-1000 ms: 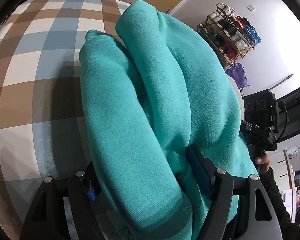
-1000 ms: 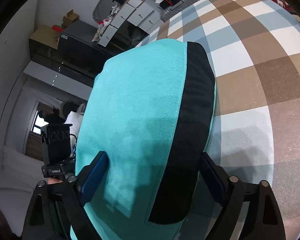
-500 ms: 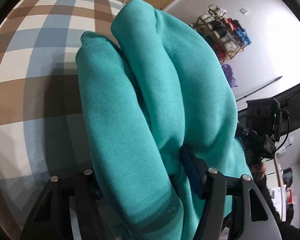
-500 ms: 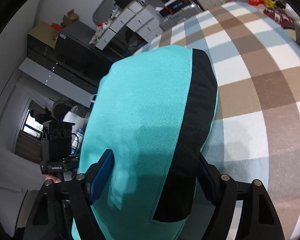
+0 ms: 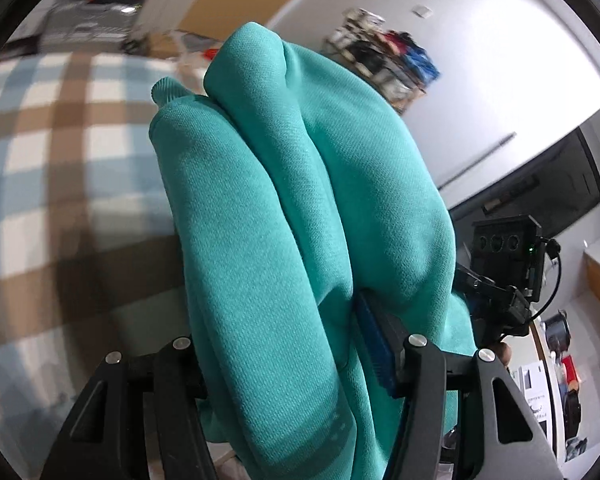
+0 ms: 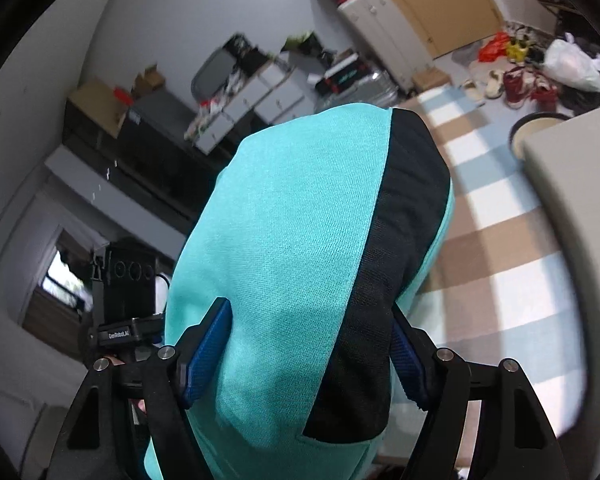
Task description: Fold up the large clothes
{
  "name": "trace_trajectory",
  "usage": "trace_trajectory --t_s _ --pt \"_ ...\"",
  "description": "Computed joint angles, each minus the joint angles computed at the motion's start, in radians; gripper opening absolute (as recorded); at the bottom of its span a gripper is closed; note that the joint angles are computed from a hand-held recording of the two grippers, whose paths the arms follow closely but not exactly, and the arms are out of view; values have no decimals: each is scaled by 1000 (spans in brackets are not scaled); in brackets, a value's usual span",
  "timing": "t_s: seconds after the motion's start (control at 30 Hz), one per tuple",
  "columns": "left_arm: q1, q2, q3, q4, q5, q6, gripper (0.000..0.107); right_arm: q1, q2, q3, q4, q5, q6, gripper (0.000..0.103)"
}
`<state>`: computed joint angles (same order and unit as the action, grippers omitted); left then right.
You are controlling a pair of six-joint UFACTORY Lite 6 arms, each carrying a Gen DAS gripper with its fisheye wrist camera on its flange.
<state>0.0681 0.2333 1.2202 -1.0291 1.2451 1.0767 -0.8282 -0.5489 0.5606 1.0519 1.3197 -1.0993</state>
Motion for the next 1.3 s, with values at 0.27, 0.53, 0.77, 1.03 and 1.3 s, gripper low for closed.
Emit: trace_trajectory --t_s 0.27,0.53,0.77,1.03,1.3 --pt "-485 126 346 -77 -190 -268 53 -561 493 600 -103 378 -126 75" --pt "-802 520 602 -317 -477 -255 53 -634 1149 1437 -159 315 36 76" --pt "-817 627 528 -371 -507 -32 57 -514 1356 1590 -485 -132 36 82" --pt "-769 340 439 -232 -620 -81 57 -682 879 1023 -159 -125 -471 79" --pt "-910 761 1078 236 -532 -577 65 -793 764 655 -320 -82 -577 31"
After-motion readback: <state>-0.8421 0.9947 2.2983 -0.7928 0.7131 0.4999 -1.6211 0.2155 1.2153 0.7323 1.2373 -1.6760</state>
